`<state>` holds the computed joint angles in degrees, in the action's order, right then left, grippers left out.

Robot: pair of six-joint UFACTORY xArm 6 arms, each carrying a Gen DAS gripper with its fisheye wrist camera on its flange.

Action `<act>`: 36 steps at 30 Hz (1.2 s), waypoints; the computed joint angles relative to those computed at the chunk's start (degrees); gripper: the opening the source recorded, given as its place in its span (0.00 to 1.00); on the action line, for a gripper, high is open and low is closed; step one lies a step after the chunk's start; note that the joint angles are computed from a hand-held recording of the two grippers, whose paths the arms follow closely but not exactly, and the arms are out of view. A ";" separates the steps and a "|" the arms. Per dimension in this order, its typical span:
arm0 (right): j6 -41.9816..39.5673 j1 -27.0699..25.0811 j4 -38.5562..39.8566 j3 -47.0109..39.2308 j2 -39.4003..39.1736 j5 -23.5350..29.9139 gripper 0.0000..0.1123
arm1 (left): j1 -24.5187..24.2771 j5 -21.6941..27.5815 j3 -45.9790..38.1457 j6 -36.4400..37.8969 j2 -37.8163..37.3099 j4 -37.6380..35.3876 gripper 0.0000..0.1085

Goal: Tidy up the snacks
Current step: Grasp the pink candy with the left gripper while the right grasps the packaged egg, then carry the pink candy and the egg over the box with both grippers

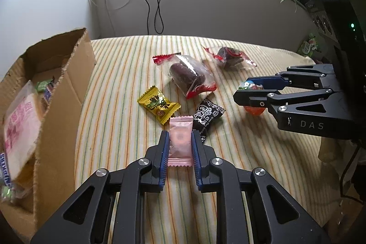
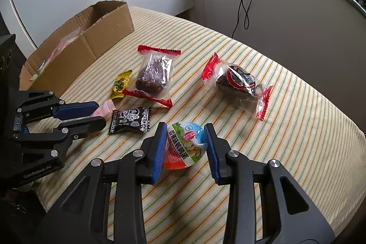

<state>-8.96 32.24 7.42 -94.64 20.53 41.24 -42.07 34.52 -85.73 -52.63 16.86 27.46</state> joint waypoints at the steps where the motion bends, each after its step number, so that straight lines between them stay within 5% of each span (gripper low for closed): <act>1: 0.20 0.08 -0.13 0.41 -0.45 -0.24 0.31 | 0.02 -0.29 0.60 -0.36 -0.59 0.33 0.16; 19: 2.43 4.04 -3.75 2.31 -5.95 -2.17 0.30 | -1.04 1.08 9.41 -13.69 -12.16 14.20 0.16; 36: 1.58 9.22 -4.06 -17.55 6.41 2.60 0.30 | 2.53 4.43 21.18 -20.94 -24.90 20.22 0.16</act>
